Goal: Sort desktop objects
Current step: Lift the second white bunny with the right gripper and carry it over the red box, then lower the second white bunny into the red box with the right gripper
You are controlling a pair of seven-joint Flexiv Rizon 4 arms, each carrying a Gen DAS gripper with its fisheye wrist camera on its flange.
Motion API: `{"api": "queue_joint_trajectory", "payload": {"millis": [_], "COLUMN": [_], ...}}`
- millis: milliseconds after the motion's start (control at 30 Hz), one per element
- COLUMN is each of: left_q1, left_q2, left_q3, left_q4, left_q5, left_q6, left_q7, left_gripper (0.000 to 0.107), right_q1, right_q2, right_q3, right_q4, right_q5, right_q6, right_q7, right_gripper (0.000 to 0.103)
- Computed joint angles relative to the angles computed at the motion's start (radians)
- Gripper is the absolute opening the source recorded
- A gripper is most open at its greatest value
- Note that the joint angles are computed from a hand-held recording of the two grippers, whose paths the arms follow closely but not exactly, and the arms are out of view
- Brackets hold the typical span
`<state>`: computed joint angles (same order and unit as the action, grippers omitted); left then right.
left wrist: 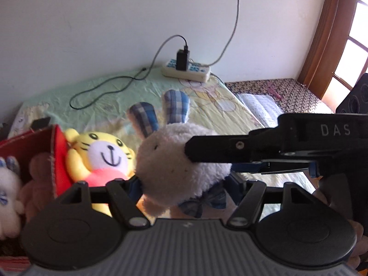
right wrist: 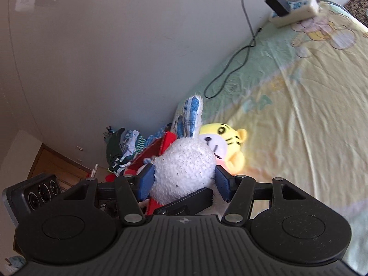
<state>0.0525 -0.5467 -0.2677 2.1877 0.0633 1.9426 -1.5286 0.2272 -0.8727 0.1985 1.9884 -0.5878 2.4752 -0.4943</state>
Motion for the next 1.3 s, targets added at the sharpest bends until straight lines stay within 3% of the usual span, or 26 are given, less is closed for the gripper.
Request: {"api": "queue_joint_trajectory", "payload": {"millis": [133, 367, 633, 800, 1033, 1300], "left_q1": [-0.002, 0.171, 0.335, 0.338, 0.451, 0.603], "left_q2": [0.056, 0.106, 0.051, 0.01, -0.014, -0.017], "left_q3": [0.081, 0.101, 0.119, 0.173, 0.112, 0.021], "left_q4": [0.052, 0.12, 0.103, 0.113, 0.133, 0.174], "left_q5": [0.005, 0.108, 0.205, 0.208, 0.291, 0.42], "left_q6": [0.067, 0.127, 0.132, 0.158, 0.178, 0.189], "left_q7": [0.011, 0.004, 0.051, 0.135, 0.184, 0.206], "left_gripper": [0.071, 0.071, 0.074, 0.075, 0.08, 0.084], "right_q1": [0.065, 0.209, 0.372, 0.468, 0.493, 0.479], "right_q2": [-0.029, -0.124, -0.246, -0.271, -0.268, -0.218], "right_q3": [0.003, -0.002, -0.044, -0.089, -0.074, -0.045], "right_q4": [-0.094, -0.295, -0.516, -0.559, -0.549, -0.498], "right_q5": [0.012, 0.076, 0.198, 0.323, 0.397, 0.374], "right_q6": [-0.01, -0.047, -0.143, -0.174, -0.178, -0.249], "right_q7": [-0.027, -0.077, -0.135, -0.233, -0.262, -0.254], "right_gripper": [0.06, 0.06, 0.06, 0.06, 0.06, 0.065]}}
